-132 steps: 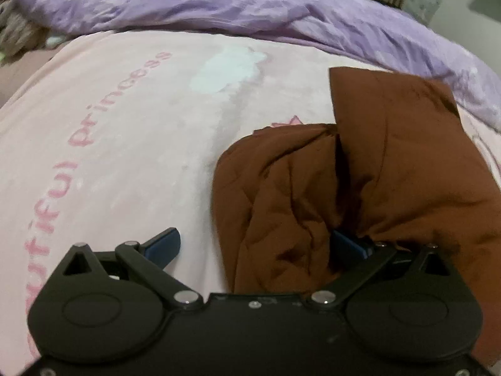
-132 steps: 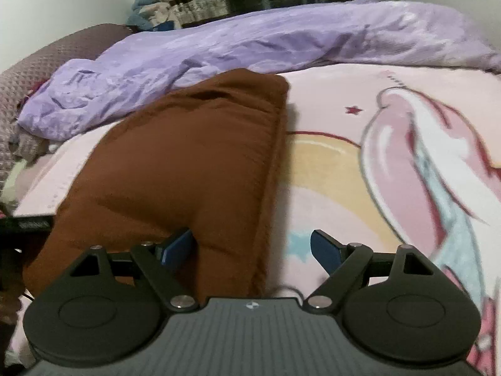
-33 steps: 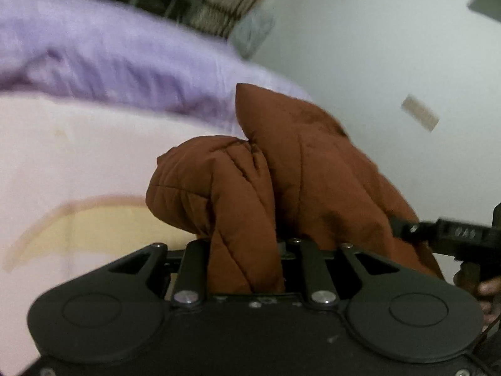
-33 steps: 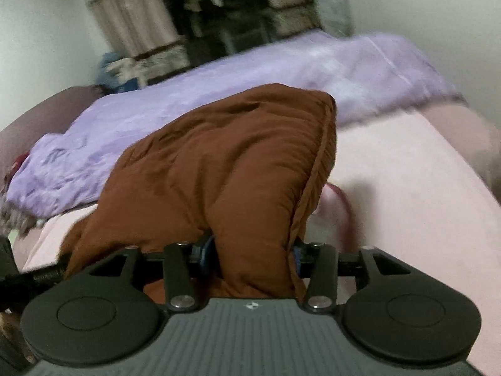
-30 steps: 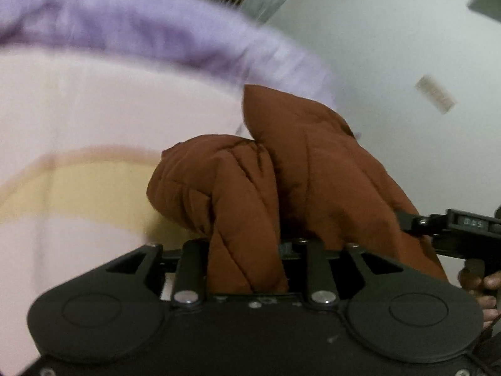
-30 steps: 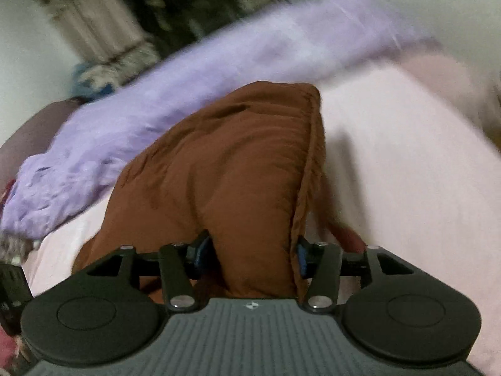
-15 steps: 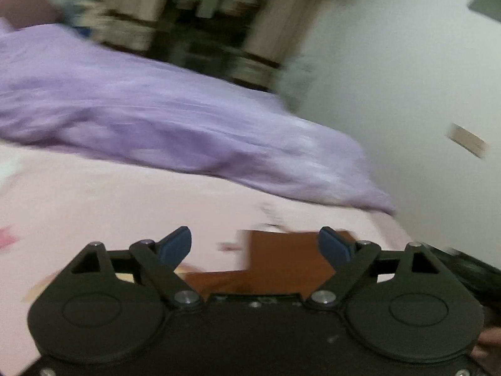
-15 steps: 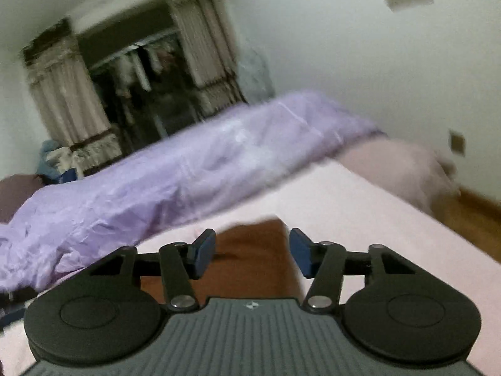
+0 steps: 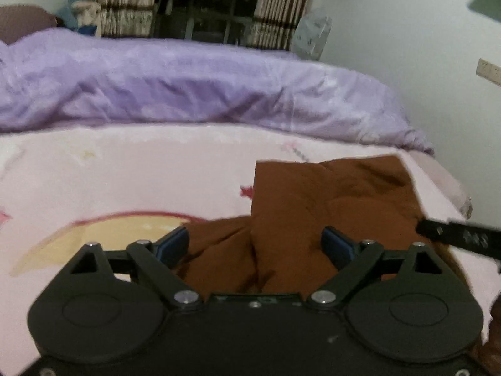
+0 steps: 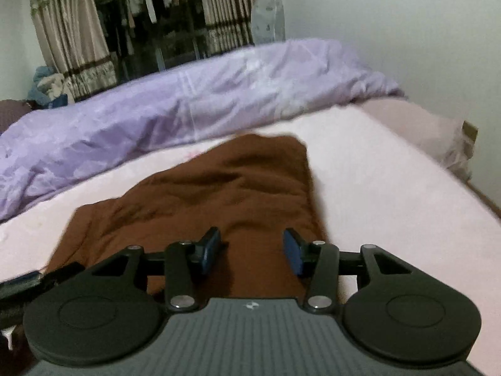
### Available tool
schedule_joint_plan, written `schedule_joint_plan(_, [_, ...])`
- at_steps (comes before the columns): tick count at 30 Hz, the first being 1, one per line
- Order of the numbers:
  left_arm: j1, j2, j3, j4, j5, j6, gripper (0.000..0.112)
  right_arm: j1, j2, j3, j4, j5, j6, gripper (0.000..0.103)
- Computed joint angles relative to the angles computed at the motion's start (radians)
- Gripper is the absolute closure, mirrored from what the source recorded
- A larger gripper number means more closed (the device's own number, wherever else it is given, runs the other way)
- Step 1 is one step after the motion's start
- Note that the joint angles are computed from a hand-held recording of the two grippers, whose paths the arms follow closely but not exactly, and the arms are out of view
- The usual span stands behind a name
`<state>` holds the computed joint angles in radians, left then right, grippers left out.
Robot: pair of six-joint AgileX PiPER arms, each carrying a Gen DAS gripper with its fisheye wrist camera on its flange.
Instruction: Fold large clothes
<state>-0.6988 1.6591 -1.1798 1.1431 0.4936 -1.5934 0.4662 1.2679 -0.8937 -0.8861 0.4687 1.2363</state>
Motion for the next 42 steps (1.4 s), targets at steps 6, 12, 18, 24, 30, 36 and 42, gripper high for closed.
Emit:
schedule_joint_plan(6, [-0.177, -0.249, 0.208, 0.075, 0.13, -0.058, 0.018, 0.248, -0.22, 0.076, 0.016, 0.239, 0.02, 0.048])
schedule_joint_plan(12, [-0.095, -0.215, 0.337, -0.189, -0.039, 0.1, 0.011, 0.348, -0.148, 0.135, 0.023, 0.287, 0.124, 0.05])
schedule_joint_plan(18, [-0.067, -0.287, 0.365, -0.242, -0.062, 0.088, 0.009, 0.457, -0.181, 0.067, 0.026, 0.464, 0.126, 0.053])
schedule_joint_plan(24, [-0.272, -0.364, 0.314, -0.188, 0.21, 0.129, 0.009, 0.628, -0.24, 0.056, 0.007, 0.65, 0.203, 0.053])
schedule_joint_plan(30, [-0.199, -0.248, 0.313, -0.279, 0.127, 0.209, 0.009, 0.456, -0.226, 0.176, 0.065, 0.428, 0.179, 0.053])
schedule_joint_plan(36, [-0.222, -0.189, 0.306, -0.189, 0.134, 0.1, 0.009, 0.532, -0.179, 0.177, -0.02, 0.488, 0.273, 0.052])
schedule_joint_plan(42, [-0.45, -0.235, 0.29, -0.078, 0.433, -0.059, 0.009, 0.743, -0.228, 0.148, -0.034, 0.71, 0.369, 0.05])
